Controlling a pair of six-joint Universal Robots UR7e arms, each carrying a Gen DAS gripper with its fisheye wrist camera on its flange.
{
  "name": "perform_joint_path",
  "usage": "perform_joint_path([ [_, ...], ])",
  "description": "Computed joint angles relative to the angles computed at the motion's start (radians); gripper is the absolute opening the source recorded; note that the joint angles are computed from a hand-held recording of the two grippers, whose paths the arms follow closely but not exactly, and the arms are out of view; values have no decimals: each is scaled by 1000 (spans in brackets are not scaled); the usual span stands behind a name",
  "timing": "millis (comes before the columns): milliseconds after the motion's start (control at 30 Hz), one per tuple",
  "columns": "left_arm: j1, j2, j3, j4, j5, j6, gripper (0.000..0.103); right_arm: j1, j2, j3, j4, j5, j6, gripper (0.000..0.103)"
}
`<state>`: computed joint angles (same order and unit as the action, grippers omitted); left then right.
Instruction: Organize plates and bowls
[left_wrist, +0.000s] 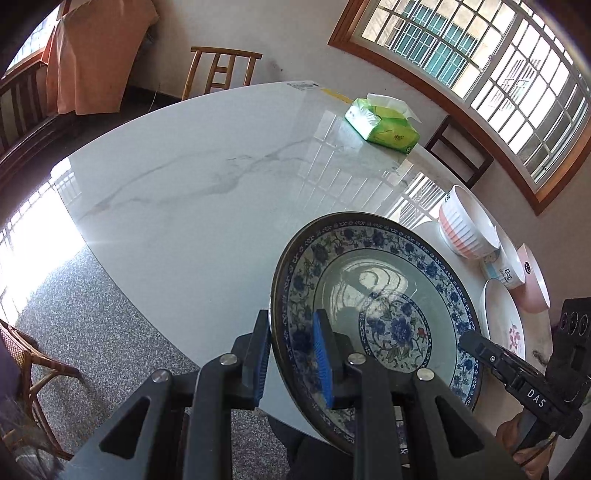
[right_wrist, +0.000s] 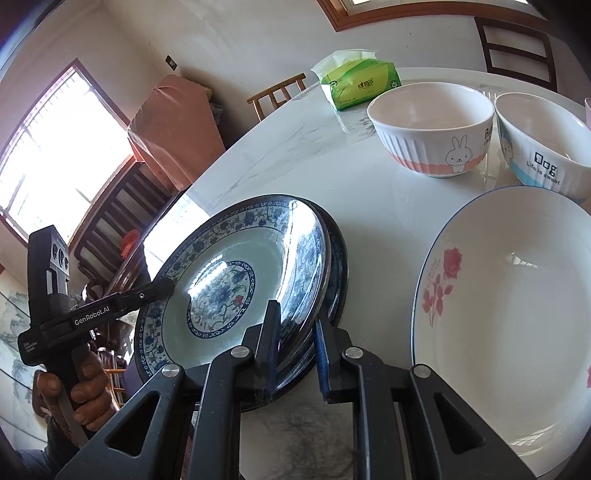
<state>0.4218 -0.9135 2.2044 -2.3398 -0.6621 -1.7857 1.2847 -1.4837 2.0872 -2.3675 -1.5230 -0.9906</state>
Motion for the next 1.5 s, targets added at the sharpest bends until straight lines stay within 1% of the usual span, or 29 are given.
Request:
perform_joint_path([
  [100,-2,5,4,-16,4,4,23,3,3,10,-30,-1,-9,17],
  [200,-2,6,-2,8,11,-5,24,10,4,26,-74,-7,-33,19],
  [333,-12,10,-24,92,30,-34,24,17,3,54,-146,-14,-73,21],
  [433,-21,13,-38,139,43,-45,24,29,-4,99,-246,-31,-131,24],
  [533,-16,15,-35,120,37,-35,24,37,-11,148,-356,-33,-206,35],
  [567,-14,15,-33,113,33,-35,24,38,-11,170,-410,-36,-237,41],
  [600,-13,16,-30,107,29,-35,24,42,-6,198,-496,-45,-267,55],
  [633,-12,16,-28,98,23,-36,24,39,-3,230,-589,-38,-307,64],
  [667,-12,17,-25,87,19,-35,24,34,-2,250,-644,-21,-342,77],
  [733,-19,17,-30,107,18,-57,24,30,-10,267,-666,-3,-389,79],
  [800,-38,18,-44,157,31,-84,24,31,-7,284,-724,-1,-409,79],
  [833,-48,21,-57,190,38,-91,24,27,-16,284,-723,11,-404,79],
  [900,-64,30,-79,215,48,-73,24,-4,-71,263,-622,74,-366,79],
  [967,-76,48,-90,159,52,-7,24,-45,-124,233,-532,135,-320,79],
  [1033,-79,77,-109,78,47,82,26,-85,-164,200,-467,167,-275,79],
  [1067,-77,96,-124,36,41,132,29,-109,-182,181,-435,181,-254,79],
  [1100,-76,118,-139,-13,34,187,30,-134,-198,163,-408,192,-238,79],
  [1200,-64,194,-203,-154,8,363,30,-208,-235,127,-386,214,-207,78],
  [1267,-56,241,-259,-203,-6,456,30,-251,-239,103,-396,222,-197,76],
  [1333,-44,286,-315,-254,-15,546,31,-280,-225,69,-395,212,-172,72],
  [1400,-28,327,-376,-275,-16,624,35,-305,-206,26,-360,209,-134,68],
  [1433,-19,345,-408,-266,-13,648,35,-314,-194,4,-340,209,-108,68],
  [1500,4,380,-468,-271,-18,705,36,-323,-168,-49,-259,204,-60,68],
])
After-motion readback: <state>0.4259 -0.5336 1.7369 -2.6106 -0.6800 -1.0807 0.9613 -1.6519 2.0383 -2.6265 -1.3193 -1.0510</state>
